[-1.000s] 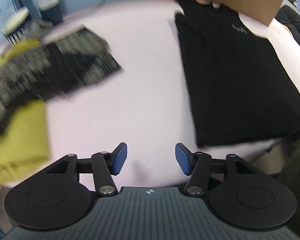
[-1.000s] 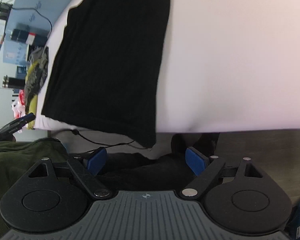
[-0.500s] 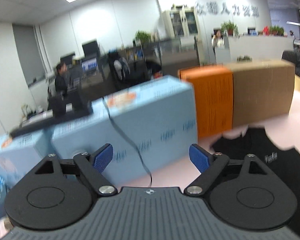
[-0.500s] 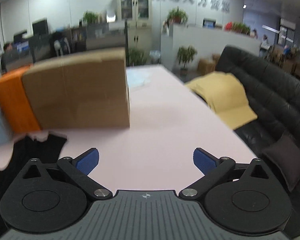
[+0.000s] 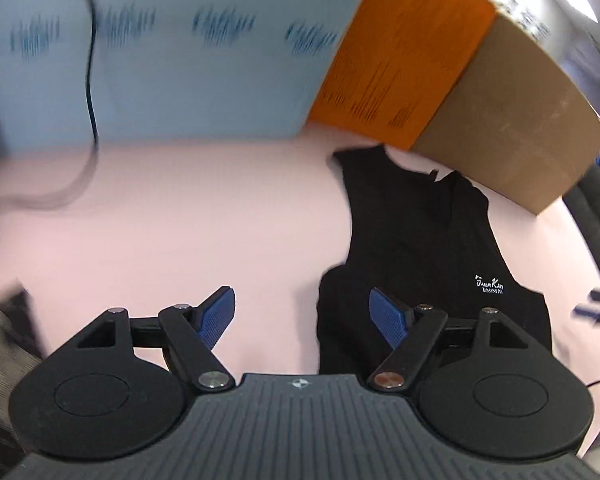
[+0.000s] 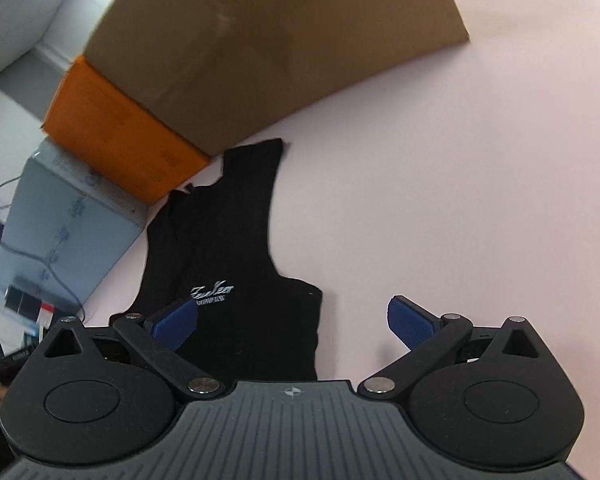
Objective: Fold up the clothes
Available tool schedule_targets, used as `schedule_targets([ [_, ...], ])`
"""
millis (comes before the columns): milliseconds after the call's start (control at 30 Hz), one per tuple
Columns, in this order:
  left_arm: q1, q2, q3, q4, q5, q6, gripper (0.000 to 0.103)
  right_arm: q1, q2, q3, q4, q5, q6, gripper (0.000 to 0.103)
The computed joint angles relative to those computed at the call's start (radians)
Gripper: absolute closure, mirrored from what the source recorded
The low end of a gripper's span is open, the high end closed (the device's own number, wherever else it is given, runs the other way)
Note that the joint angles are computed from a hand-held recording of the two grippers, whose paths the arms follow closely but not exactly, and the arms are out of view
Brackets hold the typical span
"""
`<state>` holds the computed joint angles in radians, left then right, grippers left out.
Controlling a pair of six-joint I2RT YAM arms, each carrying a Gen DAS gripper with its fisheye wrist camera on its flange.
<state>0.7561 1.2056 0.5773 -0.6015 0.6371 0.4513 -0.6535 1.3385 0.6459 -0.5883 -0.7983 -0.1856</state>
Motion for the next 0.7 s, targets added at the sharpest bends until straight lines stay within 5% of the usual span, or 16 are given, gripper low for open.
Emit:
schedule_targets([
  [67, -0.038, 0.062, -0.038, 0.088, -0.011, -0.067, 0.031, 0.034, 0.041, -0.001, 0.086, -0.021, 0.125, 0.001],
  [200, -0.112, 0.05, -0.002, 0.102, -0.013, -0.015, 0.03, 0.092, 0.107, 0.129, 0.098, -0.079, 0.18, 0.001],
  [300, -0.199, 0.035, 0.053, 0.202, -0.042, -0.049, 0.028, 0.185, 0.173, 0.223, 0.212, -0.025, 0.202, 0.0],
  [500, -0.454, 0.153, 0.13, 0.457, -0.243, -0.102, 0.036, 0.438, 0.408, 0.387, 0.436, 0.328, 0.1, 0.004],
  [633, -0.575, 0.327, 0.194, 0.562, -0.308, -0.092, 0.039, 0.485, 0.572, 0.489, 0.484, 0.301, 0.007, 0.013],
  [700, -0.614, 0.409, 0.219, 0.627, -0.342, -0.076, 0.039, 0.502, 0.629, 0.545, 0.453, 0.29, -0.066, 0.026],
])
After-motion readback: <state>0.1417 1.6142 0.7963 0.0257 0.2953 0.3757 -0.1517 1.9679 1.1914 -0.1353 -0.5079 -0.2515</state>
